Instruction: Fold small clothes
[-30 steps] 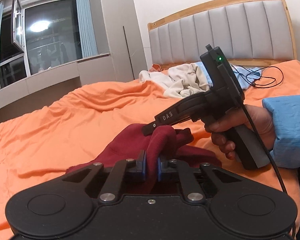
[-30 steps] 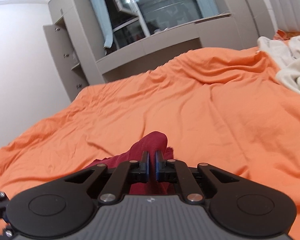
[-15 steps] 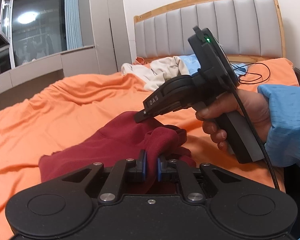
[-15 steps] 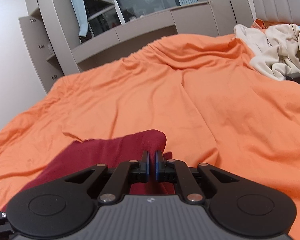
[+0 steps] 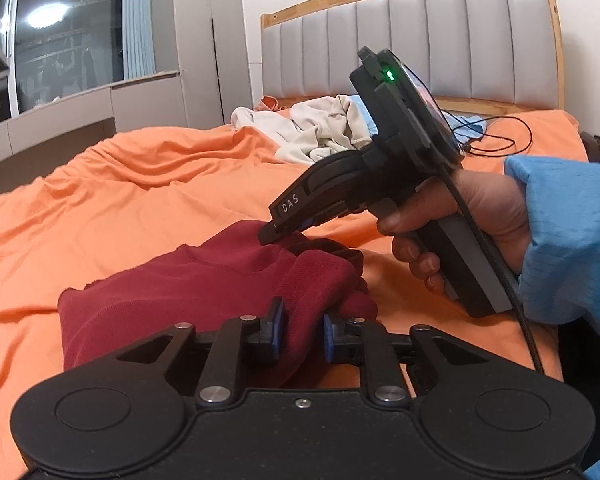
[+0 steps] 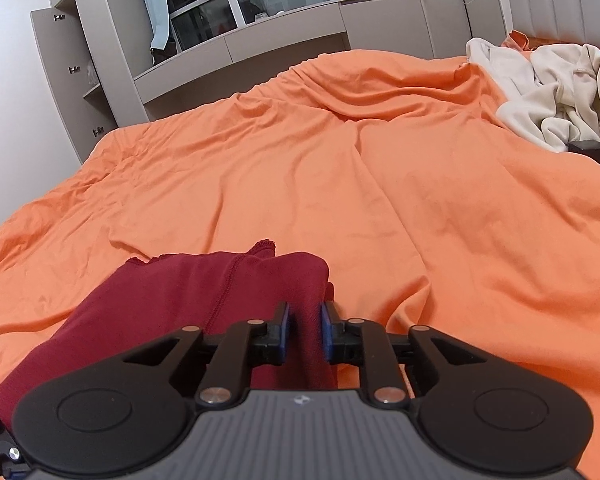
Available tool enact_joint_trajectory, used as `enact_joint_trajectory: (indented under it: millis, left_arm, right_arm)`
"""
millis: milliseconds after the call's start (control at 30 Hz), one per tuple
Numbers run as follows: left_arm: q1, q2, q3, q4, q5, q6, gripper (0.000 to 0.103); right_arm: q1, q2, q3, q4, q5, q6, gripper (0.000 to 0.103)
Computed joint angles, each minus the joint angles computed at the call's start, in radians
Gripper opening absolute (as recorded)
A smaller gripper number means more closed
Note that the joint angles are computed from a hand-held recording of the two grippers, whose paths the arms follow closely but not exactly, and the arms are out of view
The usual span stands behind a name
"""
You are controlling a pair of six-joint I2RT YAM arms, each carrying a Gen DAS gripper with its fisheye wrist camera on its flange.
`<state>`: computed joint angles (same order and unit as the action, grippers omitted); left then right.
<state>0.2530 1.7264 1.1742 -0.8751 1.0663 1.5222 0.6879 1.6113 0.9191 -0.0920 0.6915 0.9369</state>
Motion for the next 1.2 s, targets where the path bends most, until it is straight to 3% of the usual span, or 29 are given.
enact_joint_trajectory:
  millis: [67, 133, 167, 267, 333, 433, 533, 700, 833, 933, 1067, 1200]
  left_arm:
    - [-0.001, 0.014, 0.021, -0.028, -0.002, -0.006, 0.023]
    - [0.002, 0.036, 0.055, -0.082, -0.003, -0.002, 0.029]
    - [0.003, 0.052, 0.083, -0.123, -0.001, 0.005, 0.031]
    - [0.015, 0.112, 0.176, -0.28, 0.016, 0.056, 0.05]
    - [0.025, 0.14, 0.229, -0.35, 0.034, 0.055, 0.077]
    - [0.041, 0.149, 0.271, -0.339, 0.068, -0.056, 0.089]
    - [0.052, 0.189, 0.347, -0.311, 0.093, -0.214, 0.098]
    - [0.063, 0.168, 0.319, 0.063, 0.043, -0.708, 0.102]
    - [0.056, 0.189, 0.325, 0.256, -0.094, -0.984, 0.102]
    - [0.047, 0.249, 0.392, 0.23, -0.168, -1.036, 0.102]
    - [0.044, 0.318, 0.45, 0.153, -0.204, -1.003, 0.102]
    - [0.05, 0.342, 0.446, 0.148, -0.228, -0.968, 0.102]
  right_arm:
    - [-0.001, 0.0, 0.001, -0.003, -0.001, 0.001, 0.029]
    - [-0.003, -0.002, 0.0, -0.007, -0.005, 0.002, 0.049]
    - [-0.003, -0.003, 0.001, -0.009, -0.007, 0.002, 0.053]
    - [-0.008, -0.011, -0.01, 0.002, -0.017, -0.002, 0.073]
    - [-0.008, -0.011, -0.009, 0.0, -0.017, -0.003, 0.086]
    - [-0.006, -0.005, -0.001, -0.008, -0.013, -0.007, 0.097]
    - [0.0, 0.002, 0.009, -0.014, -0.009, -0.017, 0.103]
    - [0.005, 0.015, 0.029, -0.035, -0.008, -0.029, 0.103]
    - [0.002, 0.029, 0.047, -0.065, -0.022, -0.028, 0.103]
    - [0.001, 0.042, 0.066, -0.092, -0.028, -0.027, 0.103]
    - [-0.002, 0.052, 0.075, -0.106, -0.035, -0.024, 0.103]
    - [-0.004, 0.06, 0.087, -0.122, -0.039, -0.024, 0.103]
